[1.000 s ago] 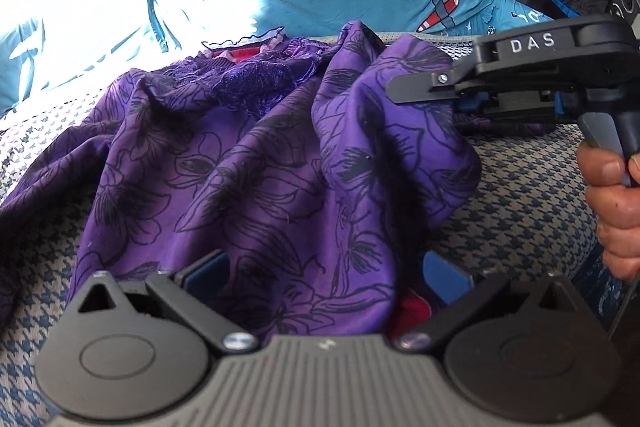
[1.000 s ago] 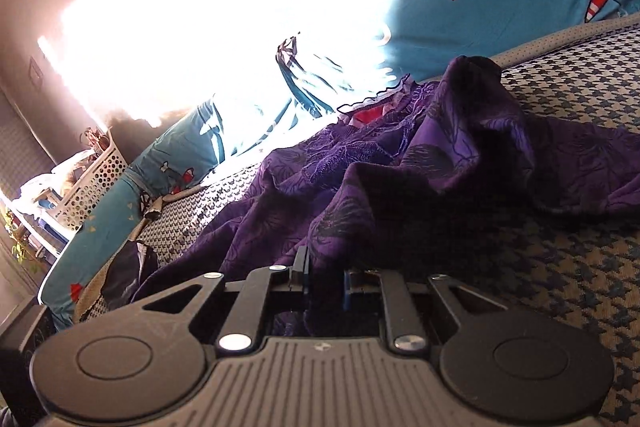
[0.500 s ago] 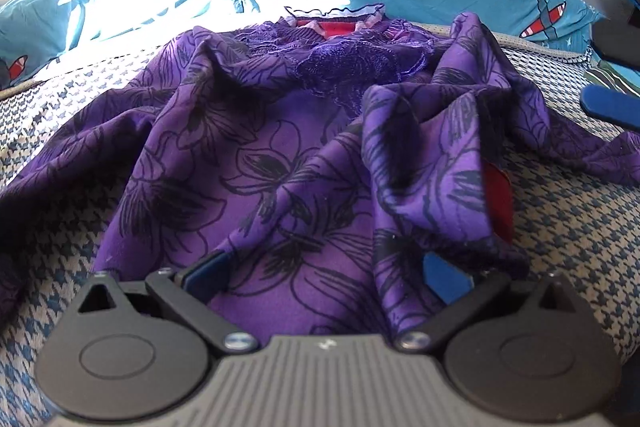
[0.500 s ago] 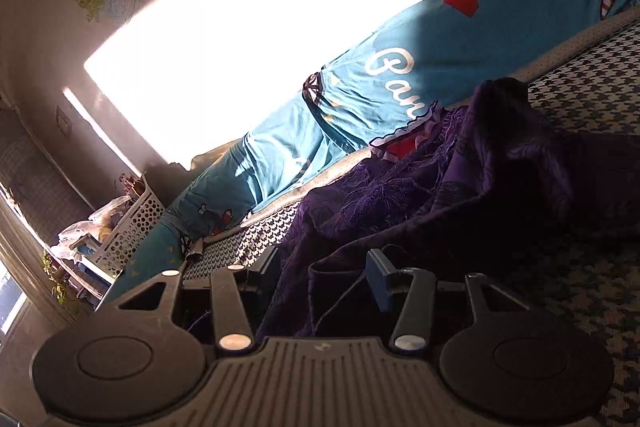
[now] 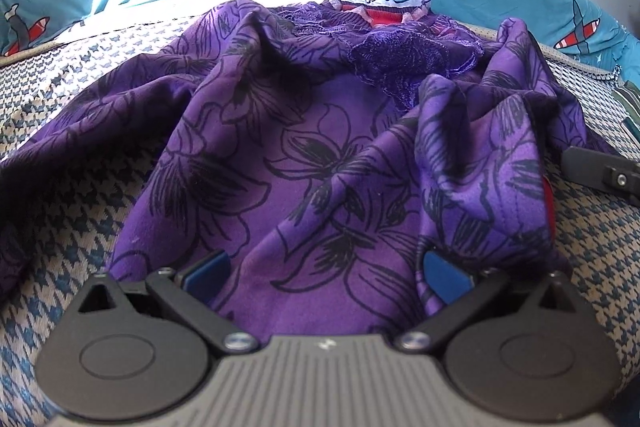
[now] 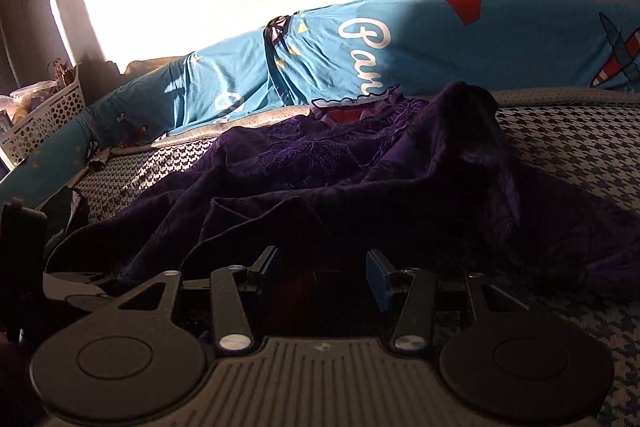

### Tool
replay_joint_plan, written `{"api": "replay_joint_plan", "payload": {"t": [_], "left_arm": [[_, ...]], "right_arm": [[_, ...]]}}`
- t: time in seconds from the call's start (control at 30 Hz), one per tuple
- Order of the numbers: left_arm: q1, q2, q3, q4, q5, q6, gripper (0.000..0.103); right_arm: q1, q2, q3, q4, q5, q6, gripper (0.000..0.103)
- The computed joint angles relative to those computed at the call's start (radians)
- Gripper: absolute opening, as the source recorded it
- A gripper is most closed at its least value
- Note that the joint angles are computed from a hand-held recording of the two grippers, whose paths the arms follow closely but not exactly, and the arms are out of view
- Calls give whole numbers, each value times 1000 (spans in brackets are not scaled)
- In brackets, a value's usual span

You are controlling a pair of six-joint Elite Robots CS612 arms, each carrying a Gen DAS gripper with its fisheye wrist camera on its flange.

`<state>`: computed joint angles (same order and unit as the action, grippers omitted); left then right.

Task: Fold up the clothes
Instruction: 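Press the purple garment's collar area flat with the right gripper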

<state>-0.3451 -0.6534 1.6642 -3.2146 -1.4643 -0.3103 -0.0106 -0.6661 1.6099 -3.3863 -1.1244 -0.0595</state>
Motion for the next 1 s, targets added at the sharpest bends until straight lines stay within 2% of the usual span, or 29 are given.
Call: {"api": "replay_joint_plan", "payload": {"t": [0.3,0.53,0.6,0.67,0.77,0.87,1.0], "left_arm": [[4,4,-5,-2,-11,7,103],[4,5,-4,-4,-13,10,103],[5,5,-5,-4,-13,9,103],[6,5,-5,-4,-15,8,103],[8,1,-1,-6,-18,0,103],[11,-5,9,-15,-17,-11,103],[17,-13,28,-26,-25,-31,103]], "right_arm": [[8,48,-75,24,33,-40,47],[16,67,-110,43,57,-73,47],[20,69,-115,46,53,-90,39],[25,70,-118,51,43,-107,20],[30,66,-110,35,15,-87,10],[34,58,-97,9,-27,-56,8],[30,29,-42,-107,-112,77,7]]}}
